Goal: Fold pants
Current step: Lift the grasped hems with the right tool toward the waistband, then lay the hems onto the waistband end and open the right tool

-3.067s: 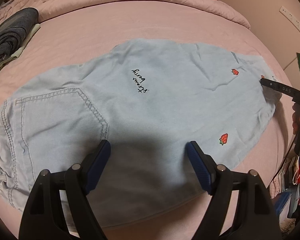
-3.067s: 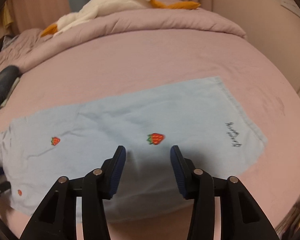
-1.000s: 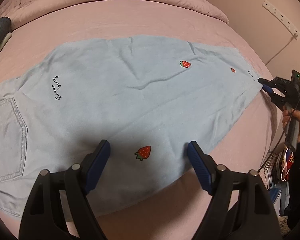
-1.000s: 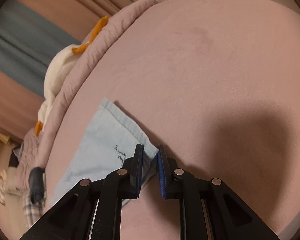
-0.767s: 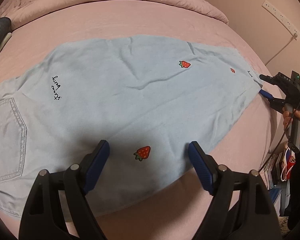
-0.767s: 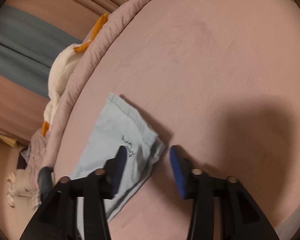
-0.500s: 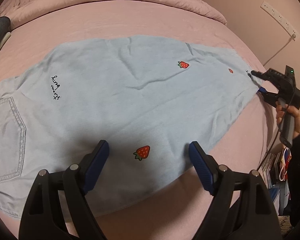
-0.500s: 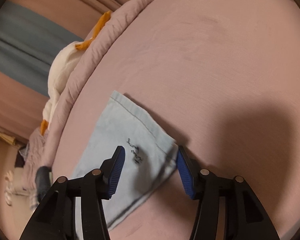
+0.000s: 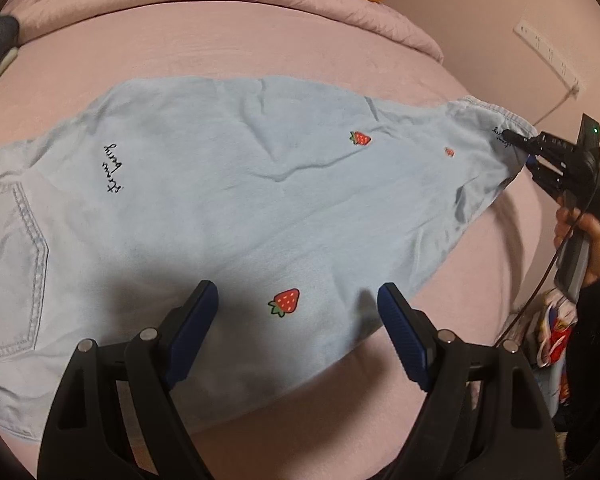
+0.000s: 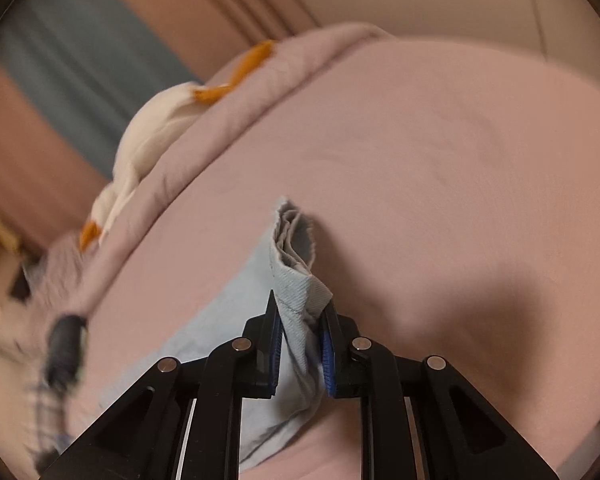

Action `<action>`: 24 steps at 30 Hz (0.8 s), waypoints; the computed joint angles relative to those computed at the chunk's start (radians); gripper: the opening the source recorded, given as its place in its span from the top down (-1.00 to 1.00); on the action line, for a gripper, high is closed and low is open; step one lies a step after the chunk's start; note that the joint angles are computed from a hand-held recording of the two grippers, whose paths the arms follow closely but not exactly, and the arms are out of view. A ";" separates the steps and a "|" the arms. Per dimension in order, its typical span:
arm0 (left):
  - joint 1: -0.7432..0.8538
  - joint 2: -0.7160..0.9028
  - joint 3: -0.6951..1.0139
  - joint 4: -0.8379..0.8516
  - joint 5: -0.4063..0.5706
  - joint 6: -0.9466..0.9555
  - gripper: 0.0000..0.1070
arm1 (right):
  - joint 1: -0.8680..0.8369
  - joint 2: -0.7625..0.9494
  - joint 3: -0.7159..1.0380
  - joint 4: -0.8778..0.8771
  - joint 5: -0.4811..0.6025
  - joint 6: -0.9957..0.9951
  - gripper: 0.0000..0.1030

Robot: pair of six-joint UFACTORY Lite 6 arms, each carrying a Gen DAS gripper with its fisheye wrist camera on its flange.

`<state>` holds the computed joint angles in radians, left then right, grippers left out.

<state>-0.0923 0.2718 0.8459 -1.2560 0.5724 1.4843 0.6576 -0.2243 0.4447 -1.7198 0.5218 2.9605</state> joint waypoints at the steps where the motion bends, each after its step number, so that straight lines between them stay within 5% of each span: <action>1: 0.024 0.000 -0.001 -0.008 0.030 0.004 -0.53 | 0.034 0.017 0.042 0.072 0.023 -0.089 0.64; 10: 0.202 -0.035 -0.027 0.019 0.147 0.023 -0.53 | 0.251 0.283 0.418 0.359 0.204 -0.555 0.64; 24: 0.432 -0.004 0.004 0.056 0.236 0.055 -0.53 | 0.367 0.747 0.922 0.452 0.160 -0.808 0.64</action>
<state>0.3398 0.2678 0.8495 -1.2002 0.8085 1.5394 1.0248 0.5224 1.3662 -1.2674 0.6814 2.1521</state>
